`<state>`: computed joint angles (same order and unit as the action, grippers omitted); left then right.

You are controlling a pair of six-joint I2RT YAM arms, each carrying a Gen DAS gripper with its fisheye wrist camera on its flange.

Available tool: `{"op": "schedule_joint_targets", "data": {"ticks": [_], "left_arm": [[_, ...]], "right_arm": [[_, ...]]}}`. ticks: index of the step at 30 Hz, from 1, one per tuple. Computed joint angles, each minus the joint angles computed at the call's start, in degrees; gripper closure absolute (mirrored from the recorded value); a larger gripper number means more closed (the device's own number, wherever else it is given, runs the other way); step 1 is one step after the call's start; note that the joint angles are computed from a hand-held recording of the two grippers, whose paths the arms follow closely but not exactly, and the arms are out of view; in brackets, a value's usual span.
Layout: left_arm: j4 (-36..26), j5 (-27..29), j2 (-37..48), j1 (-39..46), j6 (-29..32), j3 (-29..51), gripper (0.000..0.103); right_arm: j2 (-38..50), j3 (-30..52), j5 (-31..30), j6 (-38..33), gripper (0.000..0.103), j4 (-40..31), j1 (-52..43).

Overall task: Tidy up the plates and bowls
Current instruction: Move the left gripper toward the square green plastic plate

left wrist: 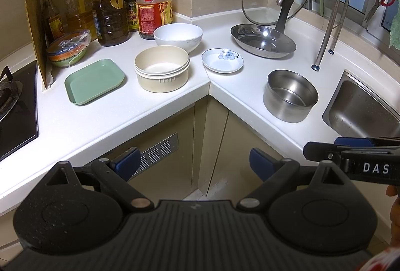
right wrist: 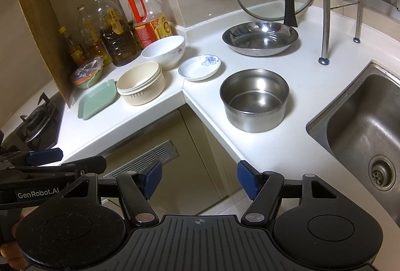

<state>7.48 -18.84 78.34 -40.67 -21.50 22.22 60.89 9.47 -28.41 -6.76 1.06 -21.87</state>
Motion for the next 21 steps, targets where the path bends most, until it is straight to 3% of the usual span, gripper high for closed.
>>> {"op": "schedule_joint_targets", "data": {"ticks": [8, 21], "left_arm": [[0.31, 1.41, 0.87, 1.81, 0.55, 0.38, 0.010], [-0.54, 5.85, -0.06, 11.33, 1.90, -0.15, 0.010]], "right_arm": [[1.43, 1.02, -0.26, -0.02, 0.036, 0.05, 0.14], [11.88, 3.94, 1.93, 6.49, 0.036, 8.12, 10.24]]}}
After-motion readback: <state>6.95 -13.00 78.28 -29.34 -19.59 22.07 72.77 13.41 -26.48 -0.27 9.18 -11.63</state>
